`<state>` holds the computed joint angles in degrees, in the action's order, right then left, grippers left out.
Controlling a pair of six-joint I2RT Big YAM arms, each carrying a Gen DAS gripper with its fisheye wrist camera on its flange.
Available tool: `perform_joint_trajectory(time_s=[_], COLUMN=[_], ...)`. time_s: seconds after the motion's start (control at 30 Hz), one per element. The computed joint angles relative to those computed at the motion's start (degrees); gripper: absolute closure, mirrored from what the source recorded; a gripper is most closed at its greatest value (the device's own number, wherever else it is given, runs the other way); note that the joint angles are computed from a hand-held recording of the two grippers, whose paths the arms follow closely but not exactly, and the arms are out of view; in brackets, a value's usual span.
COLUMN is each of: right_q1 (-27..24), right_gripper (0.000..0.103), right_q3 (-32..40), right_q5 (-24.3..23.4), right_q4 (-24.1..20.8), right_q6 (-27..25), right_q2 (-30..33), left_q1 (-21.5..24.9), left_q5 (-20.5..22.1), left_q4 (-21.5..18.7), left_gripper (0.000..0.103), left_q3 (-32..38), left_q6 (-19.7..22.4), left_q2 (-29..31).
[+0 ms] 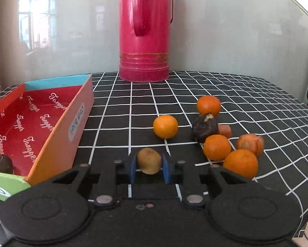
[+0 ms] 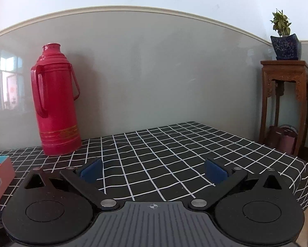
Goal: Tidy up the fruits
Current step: 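Grasp the brown round fruit with the left gripper and drop it in the box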
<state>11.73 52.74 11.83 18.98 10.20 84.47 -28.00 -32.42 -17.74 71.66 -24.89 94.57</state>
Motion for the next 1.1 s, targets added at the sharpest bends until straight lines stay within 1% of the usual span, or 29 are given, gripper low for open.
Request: perform_joint_trajectory(time_s=[0.07, 0.13, 0.23, 0.33, 0.37, 0.43, 0.5, 0.53, 0.57, 0.6, 0.67, 0.7, 0.77, 0.83, 0.87, 0.9, 0.93, 0.97, 1.03, 1.07, 1.1], right_q1=[0.1, 0.2, 0.3, 0.4, 0.4, 0.6, 0.7, 0.7, 0.8, 0.8, 0.9, 0.9, 0.9, 1.0, 1.0, 1.1, 1.3, 1.5, 2.0, 2.4, 2.7], right_gripper=[0.0, 0.0, 0.0, 0.0, 0.0, 0.0, 0.0, 0.0, 0.0, 0.0, 0.0, 0.0, 0.0, 0.0, 0.0, 0.0, 0.0, 0.0, 0.0, 0.0, 0.0], right_q3=[0.1, 0.2, 0.2, 0.3, 0.2, 0.2, 0.2, 0.2, 0.3, 0.3, 0.1, 0.0, -0.2, -0.4, -0.5, -0.4, -0.5, -0.4, -0.8, -1.1, -1.4], right_q5=[-0.2, -0.6, -1.1, -1.4, -1.8, -2.3, -3.0, -3.7, -4.3, -5.3, -7.1, -8.2, -10.8, -13.6, -14.9, -15.9, -16.6, -16.9, -17.8, -17.8, -17.9], right_q4=[-0.3, -0.5, -0.6, -0.7, -0.6, -0.6, -0.8, -0.9, -1.1, -1.3, -1.4, -1.3, -1.5, -1.5, -1.6, -1.9, -2.2, -2.5, -2.4, -2.0, -1.7], right_q6=[0.0, 0.1, 0.5, 0.5, 0.4, 0.2, -0.3, -0.5, -0.6, -0.8, -1.1, -1.4, -1.9, -2.1, -2.3, -2.8, -3.5, -4.3, -5.9, -6.6, -7.1], right_q2=[0.0, 0.1, 0.0, 0.0, 0.0, 0.0, 0.0, 0.0, 0.0, 0.1, -0.1, -0.2, -0.3, -0.4, -0.3, -0.3, -0.3, -0.3, -0.3, -0.4, -0.5], left_q1=[-0.1, -0.7, -1.7, -1.9, -2.0, -1.6, -0.8, -0.2, 0.5, 1.1, 2.6, 3.2, 3.9, 3.9, 3.8, 3.6, 3.5, 3.2, 2.4, 2.1, 2.1], left_q5=[-1.2, -3.6, -8.2, -13.9, -16.1, -19.1, -21.2, -21.8, -21.9, -21.7, -19.9, -18.9, -17.6, -18.3, -18.8, -18.8, -18.9, -19.5, -22.5, -24.0, -24.7], left_q4=[0.6, 2.8, 6.8, 10.7, 11.7, 11.7, 8.9, 6.4, 2.9, -0.1, -6.8, -9.1, -12.5, -13.9, -14.5, -15.1, -15.6, -16.1, -16.5, -15.5, -14.0], left_gripper=[0.087, 0.087, 0.087, 0.087, 0.087, 0.087, 0.087, 0.087, 0.087, 0.087, 0.087, 0.087, 0.085, 0.082, 0.076, 0.074, 0.065, 0.043, 0.015, 0.016, 0.016], left_q3=[0.0, -0.9, -2.8, -4.3, -5.0, -6.0, -6.3, -6.0, -5.4, -4.9, -3.7, -3.3, -2.7, -2.2, -2.0, -1.9, -1.7, -1.5, -1.8, -2.2, -2.8], left_q6=[0.7, 2.4, 5.3, 7.5, 7.9, 6.4, 2.6, 0.4, -2.5, -5.3, -10.6, -12.6, -15.3, -15.2, -15.4, -15.6, -15.8, -16.1, -17.6, -17.2, -15.9], left_q2=[0.1, -0.6, -2.2, -3.6, -4.3, -5.5, -6.6, -6.9, -7.1, -7.2, -7.2, -7.2, -7.1, -6.8, -6.8, -6.7, -6.8, -6.8, -6.8, -7.1, -7.7])
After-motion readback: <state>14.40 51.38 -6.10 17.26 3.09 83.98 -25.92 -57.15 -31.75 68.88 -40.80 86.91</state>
